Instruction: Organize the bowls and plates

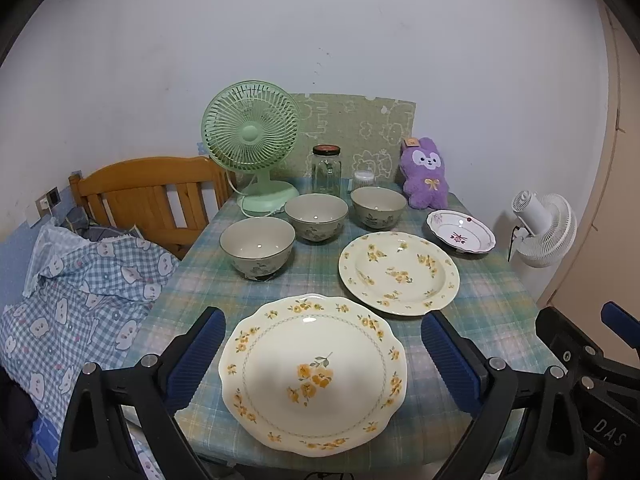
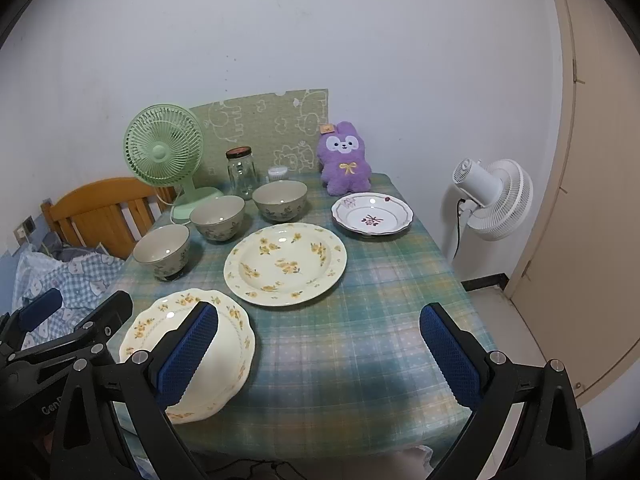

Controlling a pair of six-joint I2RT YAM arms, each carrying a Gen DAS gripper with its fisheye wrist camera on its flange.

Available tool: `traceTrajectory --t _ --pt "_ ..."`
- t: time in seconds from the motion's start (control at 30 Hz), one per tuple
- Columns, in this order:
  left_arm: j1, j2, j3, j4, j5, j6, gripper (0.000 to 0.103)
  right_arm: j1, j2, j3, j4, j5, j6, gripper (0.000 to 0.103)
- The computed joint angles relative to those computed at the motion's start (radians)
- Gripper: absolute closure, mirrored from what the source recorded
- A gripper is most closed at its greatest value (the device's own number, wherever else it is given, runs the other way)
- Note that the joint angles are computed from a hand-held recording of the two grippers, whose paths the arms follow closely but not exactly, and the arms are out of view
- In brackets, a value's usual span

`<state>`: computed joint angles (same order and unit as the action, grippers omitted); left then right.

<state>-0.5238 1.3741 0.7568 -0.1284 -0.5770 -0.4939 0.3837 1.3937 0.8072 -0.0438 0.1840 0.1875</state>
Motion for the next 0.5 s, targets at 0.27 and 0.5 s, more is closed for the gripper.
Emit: traceTrajectory --t 0.27,0.5 --pt "-0.005 0.009 0.008 -0.001 -0.003 0.005 0.004 -0.005 -0.007 -0.007 0.001 0.0 0.003 0.001" --pt "0.006 0.02 0.025 -0.022 0.011 -0.008 0.006 -0.011 0.016 0.017 -0.018 -0.023 -0.017 0.001"
